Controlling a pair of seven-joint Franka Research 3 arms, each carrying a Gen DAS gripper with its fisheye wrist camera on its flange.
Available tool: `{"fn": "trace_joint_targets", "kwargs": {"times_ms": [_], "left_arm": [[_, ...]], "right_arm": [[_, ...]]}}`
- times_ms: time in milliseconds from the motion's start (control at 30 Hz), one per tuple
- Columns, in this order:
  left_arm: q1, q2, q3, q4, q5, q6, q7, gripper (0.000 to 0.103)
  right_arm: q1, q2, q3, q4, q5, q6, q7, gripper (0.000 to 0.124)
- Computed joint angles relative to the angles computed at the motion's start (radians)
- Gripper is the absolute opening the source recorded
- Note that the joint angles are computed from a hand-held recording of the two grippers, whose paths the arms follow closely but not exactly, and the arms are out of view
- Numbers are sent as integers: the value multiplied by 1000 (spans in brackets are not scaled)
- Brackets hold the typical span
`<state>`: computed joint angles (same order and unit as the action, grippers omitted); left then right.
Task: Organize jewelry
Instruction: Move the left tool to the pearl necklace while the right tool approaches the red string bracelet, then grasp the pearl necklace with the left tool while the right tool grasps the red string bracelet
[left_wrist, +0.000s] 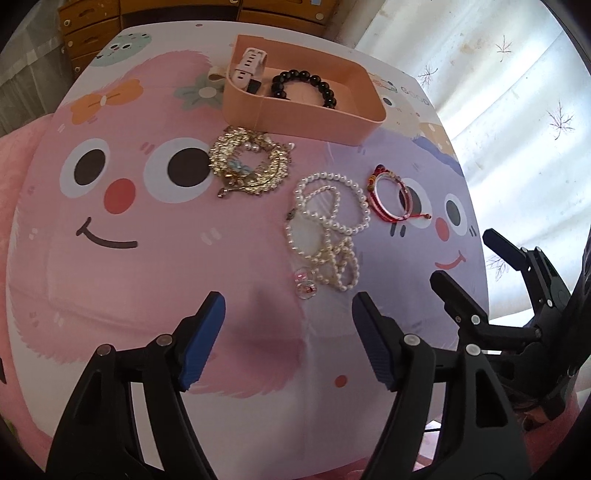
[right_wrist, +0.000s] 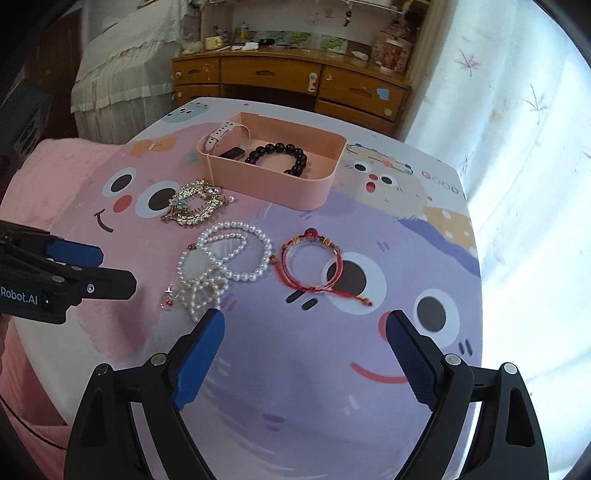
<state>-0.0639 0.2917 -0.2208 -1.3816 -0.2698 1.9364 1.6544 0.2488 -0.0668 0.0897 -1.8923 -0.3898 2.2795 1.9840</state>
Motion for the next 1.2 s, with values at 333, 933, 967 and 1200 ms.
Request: {"fn": "trace_joint_targets", "kwargs": {"times_ms": [333,933,967,1200], "left_arm": [[-82,-14,-17,-97,86,228,-87,69],[-151,40,-10,-109,340,299,-121,57],[-150,39,-11,-112,341,304,-122,57],[-147,41,-14,-113,341,317,-127,56]], "right_arm": [[-51,61,-59,18,124,127,-385,91],[-58,195,-80,-11,398,333,-613,91],[-57,200,-81,-8,404,334,-615,91],[-57,227,-83,20,477,333,-637,75]]}}
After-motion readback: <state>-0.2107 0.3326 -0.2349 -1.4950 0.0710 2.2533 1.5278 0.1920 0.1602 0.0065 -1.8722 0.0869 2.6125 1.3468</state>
